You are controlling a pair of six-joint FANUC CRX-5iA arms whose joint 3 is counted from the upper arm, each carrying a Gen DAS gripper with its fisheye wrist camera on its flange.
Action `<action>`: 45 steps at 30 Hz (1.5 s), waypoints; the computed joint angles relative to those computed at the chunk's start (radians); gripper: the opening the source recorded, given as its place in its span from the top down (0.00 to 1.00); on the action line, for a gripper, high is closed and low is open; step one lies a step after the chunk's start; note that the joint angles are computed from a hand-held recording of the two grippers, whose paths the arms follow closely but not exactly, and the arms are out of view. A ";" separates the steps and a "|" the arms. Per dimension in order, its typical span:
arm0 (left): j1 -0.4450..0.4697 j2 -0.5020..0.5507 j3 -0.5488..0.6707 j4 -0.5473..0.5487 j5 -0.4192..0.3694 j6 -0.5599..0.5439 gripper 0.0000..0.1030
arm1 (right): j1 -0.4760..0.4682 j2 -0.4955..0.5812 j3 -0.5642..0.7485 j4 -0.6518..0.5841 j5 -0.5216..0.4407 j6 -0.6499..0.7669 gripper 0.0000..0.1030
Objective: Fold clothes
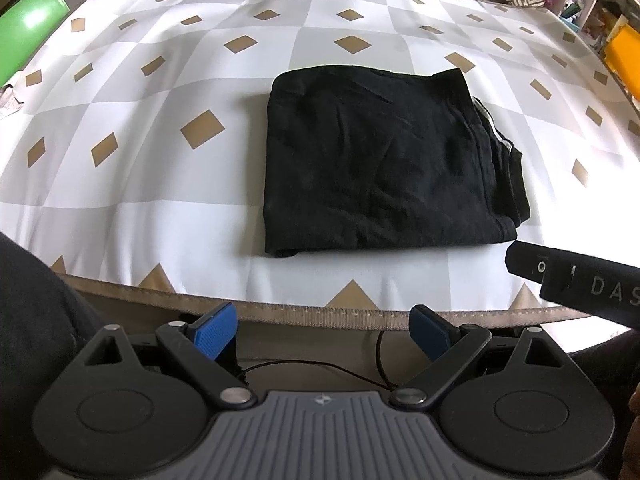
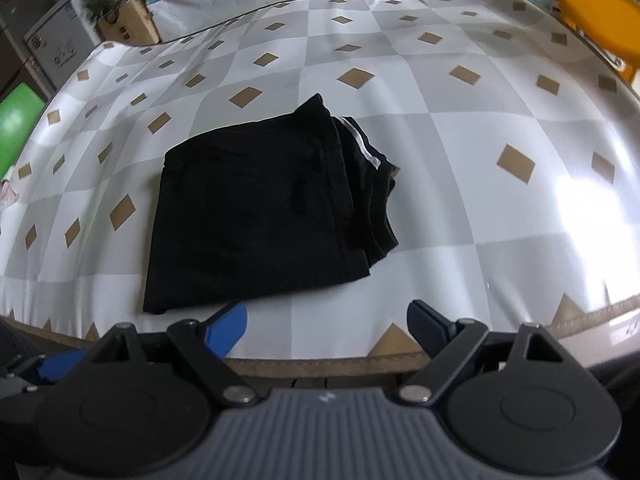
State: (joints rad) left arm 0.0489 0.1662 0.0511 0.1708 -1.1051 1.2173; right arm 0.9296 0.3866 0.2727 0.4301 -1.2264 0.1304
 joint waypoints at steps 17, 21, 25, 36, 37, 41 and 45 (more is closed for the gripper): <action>-0.009 0.077 0.071 -0.017 -0.011 0.047 0.10 | -0.050 0.042 0.048 -0.014 -0.001 0.217 0.16; -0.018 0.101 0.101 -0.036 -0.016 0.054 0.10 | -0.068 0.060 0.077 -0.040 -0.014 0.266 0.16; -0.024 0.122 0.124 -0.047 -0.022 0.060 0.10 | -0.079 0.060 0.073 -0.053 -0.003 0.245 0.15; -0.023 0.185 0.188 -0.052 -0.030 0.075 0.10 | -0.131 0.103 0.149 -0.157 -0.063 0.331 0.15; -0.023 0.193 0.196 -0.053 -0.031 0.079 0.10 | -0.139 0.104 0.153 -0.164 -0.063 0.338 0.15; -0.017 0.232 0.236 -0.050 -0.044 0.104 0.10 | -0.165 0.113 0.160 -0.165 -0.055 0.339 0.15; -0.016 0.269 0.277 -0.048 -0.053 0.116 0.10 | -0.192 0.102 0.145 -0.209 -0.013 0.285 0.15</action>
